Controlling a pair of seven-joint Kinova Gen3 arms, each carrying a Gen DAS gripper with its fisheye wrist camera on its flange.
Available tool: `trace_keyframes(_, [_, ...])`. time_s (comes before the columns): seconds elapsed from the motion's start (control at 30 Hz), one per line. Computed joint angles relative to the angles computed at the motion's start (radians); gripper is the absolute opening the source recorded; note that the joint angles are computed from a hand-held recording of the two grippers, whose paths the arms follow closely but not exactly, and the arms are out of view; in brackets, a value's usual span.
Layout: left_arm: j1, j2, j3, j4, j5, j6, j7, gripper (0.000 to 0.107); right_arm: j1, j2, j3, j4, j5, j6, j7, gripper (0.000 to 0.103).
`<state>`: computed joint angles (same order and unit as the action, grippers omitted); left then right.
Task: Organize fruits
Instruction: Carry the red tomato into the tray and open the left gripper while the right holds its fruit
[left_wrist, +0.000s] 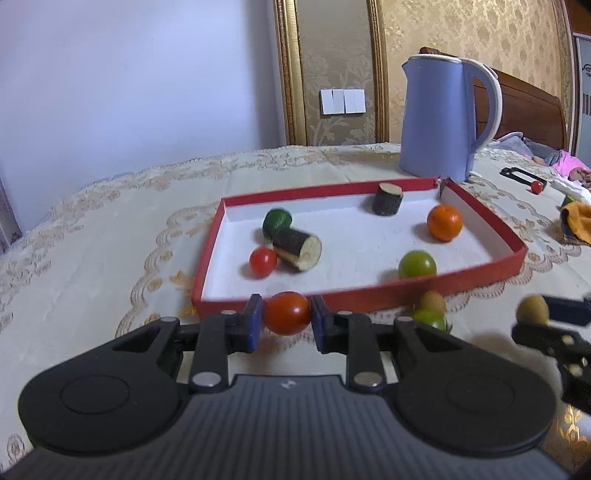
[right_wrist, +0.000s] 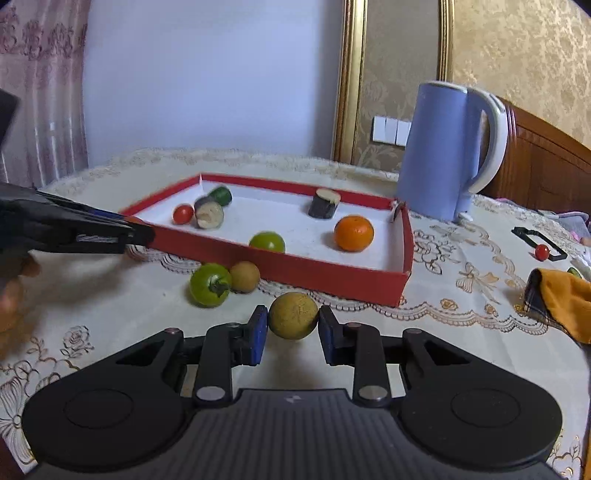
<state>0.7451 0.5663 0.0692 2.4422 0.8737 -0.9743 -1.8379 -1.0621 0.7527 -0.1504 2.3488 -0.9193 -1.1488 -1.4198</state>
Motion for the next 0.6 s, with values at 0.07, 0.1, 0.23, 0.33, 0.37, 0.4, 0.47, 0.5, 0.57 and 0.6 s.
trace_keyframes(0.07, [-0.001,-0.008,-0.007,-0.036,0.030,0.030,-0.044,0.025,0.012,-0.007,-0.014,0.016,0.009,-0.016,-0.019,0.029])
trace_keyframes(0.1, [-0.010,-0.013,-0.010,-0.054,0.033,0.046,-0.065,0.025,-0.006,-0.009,-0.001,0.016,-0.009,-0.014,-0.014,0.029])
trace_keyframes(0.23, [-0.031,-0.016,-0.017,-0.129,0.069,0.106,-0.149,0.025,-0.032,-0.012,-0.004,0.022,-0.053,-0.038,0.002,0.029])
trace_keyframes(0.33, [-0.041,-0.005,-0.026,-0.188,0.109,0.135,-0.229,0.025,-0.038,-0.012,-0.009,0.029,-0.054,-0.051,0.002,0.029])
trace_keyframes(0.37, [-0.043,0.002,-0.029,-0.212,0.130,0.145,-0.263,0.025,-0.038,-0.012,-0.010,0.031,-0.053,-0.054,0.000,0.029])
trace_keyframes(0.4, [-0.049,0.008,-0.030,-0.230,0.141,0.153,-0.287,0.025,-0.039,-0.013,-0.012,0.033,-0.052,-0.057,-0.001,0.029])
trace_keyframes(0.47, [-0.057,0.020,-0.030,-0.269,0.171,0.168,-0.338,0.025,-0.042,-0.011,-0.014,0.039,-0.049,-0.065,-0.006,0.029])
trace_keyframes(0.5, [-0.064,0.028,-0.030,-0.294,0.187,0.182,-0.370,0.025,-0.043,-0.011,-0.015,0.042,-0.049,-0.068,-0.008,0.029])
trace_keyframes(0.57, [-0.080,0.039,-0.027,-0.333,0.216,0.208,-0.419,0.026,-0.048,-0.012,-0.017,0.048,-0.052,-0.076,-0.012,0.029])
trace_keyframes(0.6, [-0.092,0.042,-0.024,-0.353,0.228,0.229,-0.443,0.026,-0.051,-0.012,-0.018,0.051,-0.052,-0.078,-0.013,0.029])
